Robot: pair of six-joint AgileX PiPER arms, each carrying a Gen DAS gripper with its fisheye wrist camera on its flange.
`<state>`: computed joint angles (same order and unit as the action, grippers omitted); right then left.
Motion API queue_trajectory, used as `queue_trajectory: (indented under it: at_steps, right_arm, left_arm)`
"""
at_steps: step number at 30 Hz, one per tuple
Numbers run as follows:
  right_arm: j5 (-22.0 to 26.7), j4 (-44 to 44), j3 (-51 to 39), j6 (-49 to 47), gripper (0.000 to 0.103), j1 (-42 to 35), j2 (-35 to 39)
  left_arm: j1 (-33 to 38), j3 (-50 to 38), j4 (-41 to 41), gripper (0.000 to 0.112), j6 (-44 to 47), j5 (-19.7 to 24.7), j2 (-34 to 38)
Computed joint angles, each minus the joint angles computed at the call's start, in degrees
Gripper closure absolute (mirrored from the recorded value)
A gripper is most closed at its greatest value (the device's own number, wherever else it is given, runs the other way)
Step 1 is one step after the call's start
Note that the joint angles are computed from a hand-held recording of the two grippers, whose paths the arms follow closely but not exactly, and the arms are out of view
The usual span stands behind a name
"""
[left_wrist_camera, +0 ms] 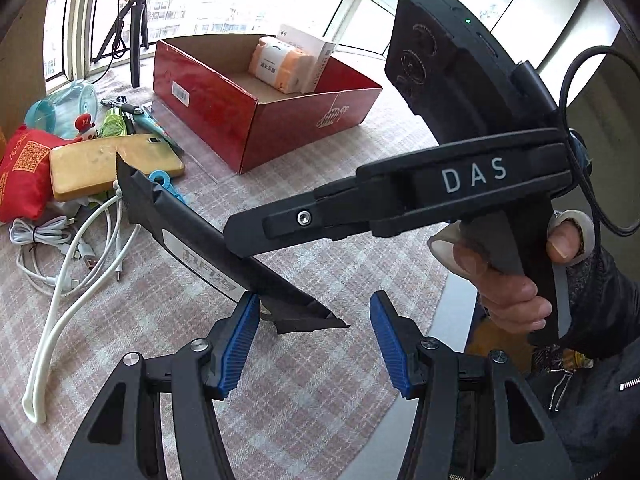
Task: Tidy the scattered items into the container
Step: 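Lift the black pack with the right gripper and roll it on edge, then carry the black pack over the red box and lower it behind the white box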
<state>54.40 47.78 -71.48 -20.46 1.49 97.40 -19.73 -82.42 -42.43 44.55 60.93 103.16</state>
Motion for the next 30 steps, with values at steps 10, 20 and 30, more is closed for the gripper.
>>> queue_trajectory:
  at_steps: [10,20,30]
  right_arm:
    - [-3.1,-17.6,-3.0,7.4,0.091,6.5,-0.5]
    - [-5.4,-19.7,-1.0,11.5,0.093,5.0,-4.8]
    - [4.7,-23.3,-12.2,10.2,0.093,-12.9,-11.5]
  left_arm:
    - [0.6,0.5,3.6,0.058,-2.4,-2.2,-0.4]
    - [7.0,2.4,6.3,0.058,-4.1,-1.4,-3.8]
    - [3.0,-9.7,14.3,0.057,-12.5,0.2,-2.4]
